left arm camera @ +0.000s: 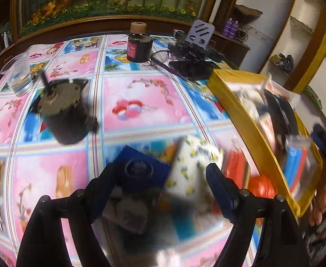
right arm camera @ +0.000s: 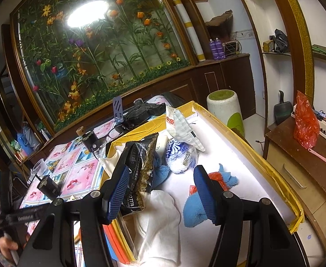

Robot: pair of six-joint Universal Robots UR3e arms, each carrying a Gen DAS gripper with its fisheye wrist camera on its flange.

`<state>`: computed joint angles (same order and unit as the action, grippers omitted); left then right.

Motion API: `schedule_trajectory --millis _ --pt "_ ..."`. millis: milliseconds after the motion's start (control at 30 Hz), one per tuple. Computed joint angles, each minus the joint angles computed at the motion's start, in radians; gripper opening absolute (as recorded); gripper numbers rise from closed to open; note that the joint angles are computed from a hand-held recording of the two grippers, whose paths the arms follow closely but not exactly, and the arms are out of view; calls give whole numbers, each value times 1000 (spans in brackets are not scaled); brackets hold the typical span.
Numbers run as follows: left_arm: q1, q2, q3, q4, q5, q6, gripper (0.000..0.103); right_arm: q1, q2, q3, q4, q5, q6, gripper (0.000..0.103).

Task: Organize soft objects
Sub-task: 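Move the left tool to the blue Vinda tissue pack while the right tool approaches the yellow-patterned tissue pack, then grasp the Vinda tissue pack with the left tool while the right tool grasps the yellow-patterned pack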

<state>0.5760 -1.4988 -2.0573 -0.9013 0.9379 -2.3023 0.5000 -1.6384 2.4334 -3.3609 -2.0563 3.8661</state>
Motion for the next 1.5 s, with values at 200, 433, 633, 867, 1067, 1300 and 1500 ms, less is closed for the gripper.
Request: schedule_trajectory --millis 200,433,633,867,1067,1300,1500 --pt "74 85 -90 -18 -26 81 84 5 2 3 -10 -1 -4 64" --pt "33 27 -123 206 53 -10 84 39 20 -3 -47 -40 -18 64" --pt "31 -11 -117 259 57 -50 77 134 99 -61 -121 -125 -83 64" --pt "38 -37 -126 383 95 -154 49 260 173 -225 -20 -140 -89 75" --pt "27 -73 -137 518 185 -246 49 248 375 -591 286 233 -155 78" --pt "73 -106 -80 453 173 -308 51 161 552 -879 540 485 -107 78" --pt "63 -114 -73 460 185 -319 51 55 626 -989 661 606 -42 78"
